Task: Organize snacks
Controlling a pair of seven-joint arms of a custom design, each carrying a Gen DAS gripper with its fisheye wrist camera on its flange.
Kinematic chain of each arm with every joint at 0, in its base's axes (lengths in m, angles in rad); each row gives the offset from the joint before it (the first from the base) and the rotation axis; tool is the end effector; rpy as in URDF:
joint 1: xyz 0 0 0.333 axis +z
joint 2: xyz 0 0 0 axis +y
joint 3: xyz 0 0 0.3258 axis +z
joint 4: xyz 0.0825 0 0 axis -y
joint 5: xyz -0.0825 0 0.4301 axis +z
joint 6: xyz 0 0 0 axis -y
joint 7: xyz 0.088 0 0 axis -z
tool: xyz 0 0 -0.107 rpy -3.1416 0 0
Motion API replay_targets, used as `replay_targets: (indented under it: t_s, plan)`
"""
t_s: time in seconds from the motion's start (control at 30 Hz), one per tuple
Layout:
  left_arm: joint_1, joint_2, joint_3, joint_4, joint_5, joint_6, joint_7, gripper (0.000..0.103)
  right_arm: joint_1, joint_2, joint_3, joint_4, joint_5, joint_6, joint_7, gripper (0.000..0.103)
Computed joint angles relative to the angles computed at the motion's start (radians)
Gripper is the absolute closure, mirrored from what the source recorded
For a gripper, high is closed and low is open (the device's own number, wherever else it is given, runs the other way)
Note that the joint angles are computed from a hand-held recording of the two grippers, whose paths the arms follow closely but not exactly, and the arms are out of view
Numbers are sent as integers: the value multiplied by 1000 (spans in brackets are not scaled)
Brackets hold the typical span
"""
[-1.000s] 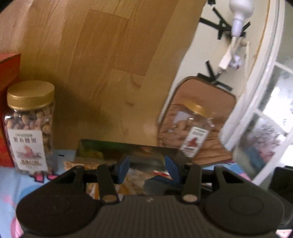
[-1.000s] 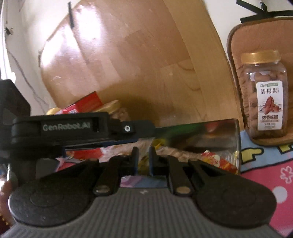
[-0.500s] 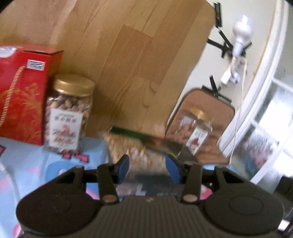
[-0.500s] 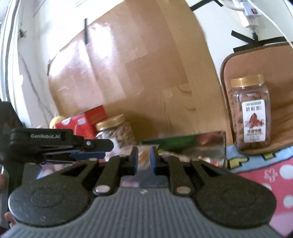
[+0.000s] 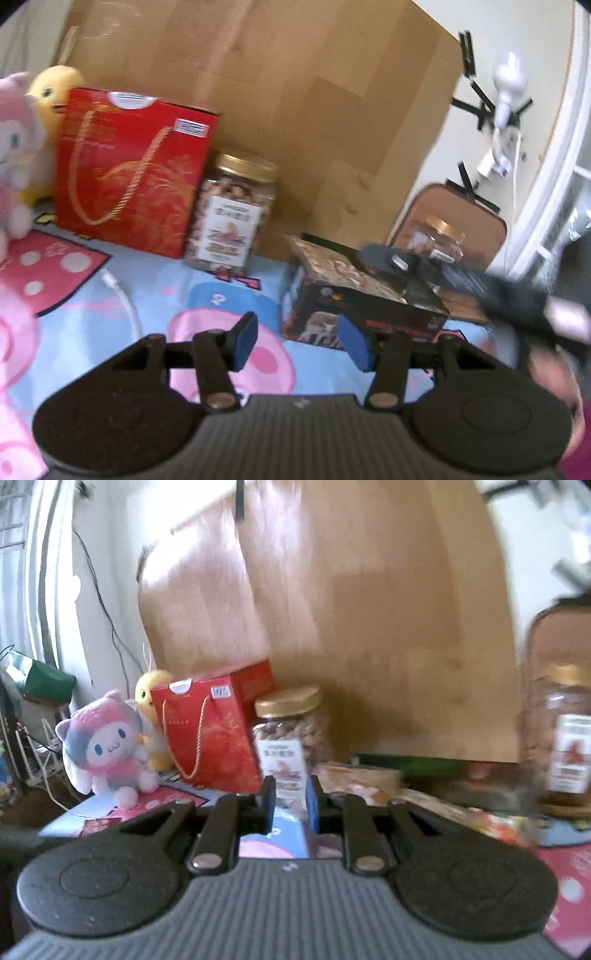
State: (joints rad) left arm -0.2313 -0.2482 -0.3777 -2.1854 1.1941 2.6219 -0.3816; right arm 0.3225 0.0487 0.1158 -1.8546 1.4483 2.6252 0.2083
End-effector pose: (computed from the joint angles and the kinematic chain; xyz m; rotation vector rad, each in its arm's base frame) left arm 0.4442 -0.3518 0.5388 -1.9136 1.2344 -1.1767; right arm 0.6096 0.2583 0.5503 -1.7457 0.8011 -0.2051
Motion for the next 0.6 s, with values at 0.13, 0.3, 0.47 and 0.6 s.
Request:
replay_targets:
  t_s: [0.13, 0.3, 0.47, 0.6]
  plan:
    - [-2, -53, 3, -57, -51, 1, -8, 53, 45, 218, -39, 265, -537, -59, 577, 83]
    - [11, -57, -5, -75, -83, 28, 15, 53, 78, 318, -105, 371, -861, 23, 949, 79]
    - [14, 0, -9, -34, -79, 57, 68, 53, -74, 166, 45, 164, -592, 137, 704, 78]
    - [-2, 51, -3, 5, -65, 60, 114, 53, -91, 44, 62, 3, -371, 195, 504, 77]
